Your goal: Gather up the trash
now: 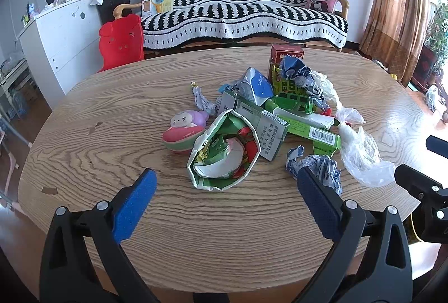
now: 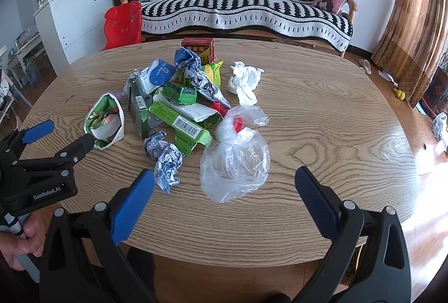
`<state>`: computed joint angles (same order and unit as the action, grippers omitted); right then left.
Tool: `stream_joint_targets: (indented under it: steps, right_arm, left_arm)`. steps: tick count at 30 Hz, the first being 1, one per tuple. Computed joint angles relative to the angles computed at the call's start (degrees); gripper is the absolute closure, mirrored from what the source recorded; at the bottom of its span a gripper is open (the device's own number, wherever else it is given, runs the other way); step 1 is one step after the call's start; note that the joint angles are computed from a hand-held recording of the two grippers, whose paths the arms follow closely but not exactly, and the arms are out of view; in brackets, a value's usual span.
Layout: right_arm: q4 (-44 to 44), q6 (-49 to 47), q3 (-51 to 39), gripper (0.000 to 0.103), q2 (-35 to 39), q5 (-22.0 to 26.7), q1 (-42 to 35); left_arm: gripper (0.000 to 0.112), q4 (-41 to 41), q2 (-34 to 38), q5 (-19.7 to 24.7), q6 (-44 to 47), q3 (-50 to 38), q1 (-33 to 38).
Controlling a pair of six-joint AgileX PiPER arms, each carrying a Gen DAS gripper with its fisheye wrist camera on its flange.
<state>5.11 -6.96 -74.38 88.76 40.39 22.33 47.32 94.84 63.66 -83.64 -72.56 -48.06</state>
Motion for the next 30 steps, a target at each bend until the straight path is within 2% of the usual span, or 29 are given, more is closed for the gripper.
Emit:
stream_joint_targets:
  steps: [30]
  right_arm:
    - [0.3, -0.4, -0.3, 0.006, 0.2, 0.1, -0.2]
  left_arm:
    - [0.015, -0.1, -0.6, 0.1, 0.3, 0.5, 0.0]
